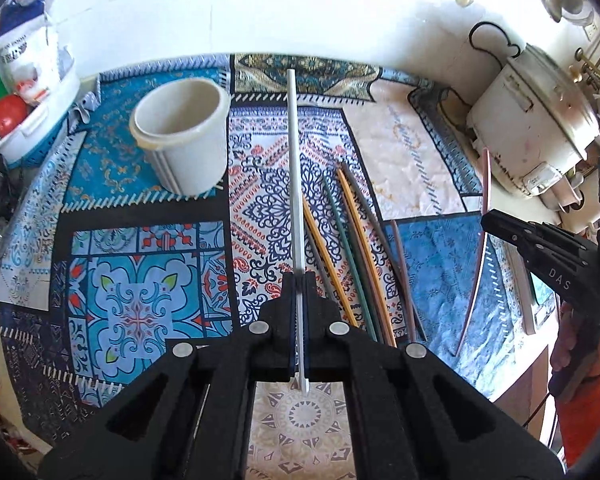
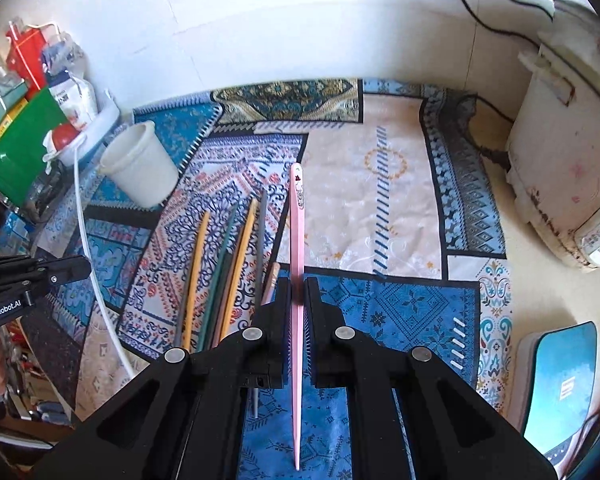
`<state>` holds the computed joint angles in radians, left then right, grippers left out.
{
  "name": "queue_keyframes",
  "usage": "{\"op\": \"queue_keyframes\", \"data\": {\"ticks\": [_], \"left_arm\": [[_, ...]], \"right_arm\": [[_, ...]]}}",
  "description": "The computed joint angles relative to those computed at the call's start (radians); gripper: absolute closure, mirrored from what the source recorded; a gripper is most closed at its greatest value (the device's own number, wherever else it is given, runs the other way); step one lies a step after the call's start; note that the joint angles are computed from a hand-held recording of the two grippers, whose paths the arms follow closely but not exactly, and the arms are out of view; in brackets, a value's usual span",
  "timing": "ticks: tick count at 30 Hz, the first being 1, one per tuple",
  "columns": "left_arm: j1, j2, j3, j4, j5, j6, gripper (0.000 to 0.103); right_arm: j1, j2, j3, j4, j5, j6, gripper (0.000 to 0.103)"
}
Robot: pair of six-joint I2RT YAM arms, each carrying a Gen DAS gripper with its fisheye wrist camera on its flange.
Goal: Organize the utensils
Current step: 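Lift and carry both held rods toward the white cup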
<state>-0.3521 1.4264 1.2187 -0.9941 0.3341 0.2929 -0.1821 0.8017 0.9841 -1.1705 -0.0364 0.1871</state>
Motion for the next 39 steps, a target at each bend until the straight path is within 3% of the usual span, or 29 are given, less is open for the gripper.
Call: {"op": "queue_keyframes", "data": {"ticks": [11,14,18,26,37,39], "left_arm": [[0.008,0.001,0.043,-0.046,0.003,0.004,0.103],[-0.017,0.063,0.044,-0.033,-0.04,-0.01,0.097],[-0.04,0.175,0.055,-0.013,-0.069,-0.04,0.081],[-0.078,0.336,0.073,0.053,-0.124,-0.113,0.081],[-0.136,0.379,0.063,0.153,-0.207,-0.152,0.081],[-0.144,0.382,0.061,0.166,-0.211,-0.161,0.087]], "right_arm": [[0.133,-0.036,0.078,-0.023,0.084,0.094,0.098],[0.15,-0.034,0.098,-0.022,0.095,0.105,0.098],[0.189,-0.032,0.122,-0.021,0.123,0.123,0.098],[0.16,-0.013,0.151,-0.001,0.095,0.084,0.098],[0.076,0.042,0.193,0.043,0.027,0.0,0.098],[0.067,0.053,0.198,0.053,0.017,-0.012,0.098]]}}
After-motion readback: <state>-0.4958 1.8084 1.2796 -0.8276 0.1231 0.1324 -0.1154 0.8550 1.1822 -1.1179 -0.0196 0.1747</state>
